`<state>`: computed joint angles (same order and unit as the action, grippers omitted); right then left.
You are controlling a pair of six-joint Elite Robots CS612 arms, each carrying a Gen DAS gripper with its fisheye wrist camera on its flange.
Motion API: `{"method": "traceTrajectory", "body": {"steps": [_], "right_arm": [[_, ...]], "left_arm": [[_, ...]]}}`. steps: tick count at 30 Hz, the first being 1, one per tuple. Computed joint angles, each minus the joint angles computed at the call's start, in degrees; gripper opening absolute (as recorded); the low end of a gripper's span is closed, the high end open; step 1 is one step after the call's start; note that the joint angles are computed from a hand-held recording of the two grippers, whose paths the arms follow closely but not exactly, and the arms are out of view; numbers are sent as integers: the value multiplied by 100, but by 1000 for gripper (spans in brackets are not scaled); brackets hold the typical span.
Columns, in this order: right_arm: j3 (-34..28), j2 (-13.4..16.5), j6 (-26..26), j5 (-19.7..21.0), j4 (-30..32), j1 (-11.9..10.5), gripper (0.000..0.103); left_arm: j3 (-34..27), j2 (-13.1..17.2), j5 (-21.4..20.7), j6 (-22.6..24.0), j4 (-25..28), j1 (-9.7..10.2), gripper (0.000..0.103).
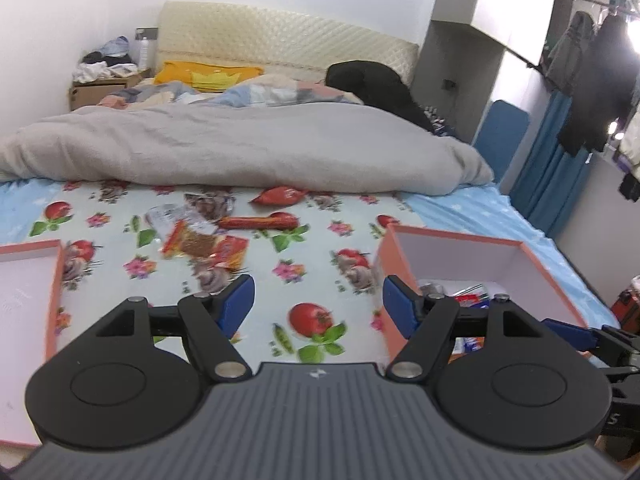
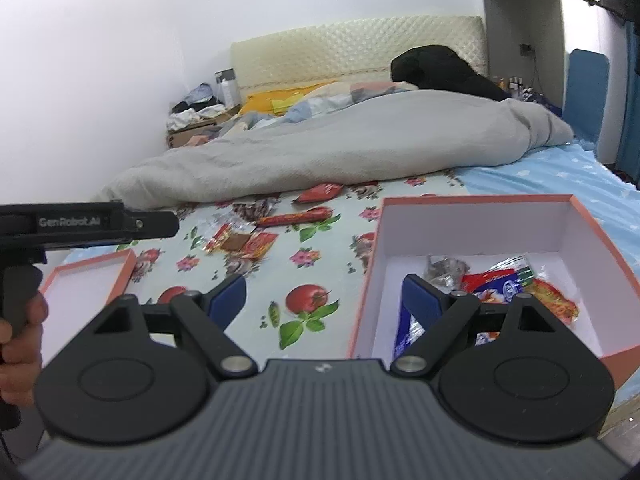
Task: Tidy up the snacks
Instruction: 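Withdraw both open tools from the pink box back toward the snack pile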
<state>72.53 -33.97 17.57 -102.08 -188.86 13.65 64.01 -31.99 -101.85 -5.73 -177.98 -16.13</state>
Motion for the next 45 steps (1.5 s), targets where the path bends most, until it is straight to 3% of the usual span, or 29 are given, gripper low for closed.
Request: {"method": "traceTrajectory", "body": {"steps": [24,34,45], "right_arm": [[-252,213,-67,470,661,135,87],[-814,493,-114,546,1064,91,87],[-1737,920,-305,739,1670,7,87]], "left_arm": [[434,-19,345,-97,358,183,76],[-74,278,440,-207,811,252,76],[-1131,842,502,-297,1478,312,76]]}}
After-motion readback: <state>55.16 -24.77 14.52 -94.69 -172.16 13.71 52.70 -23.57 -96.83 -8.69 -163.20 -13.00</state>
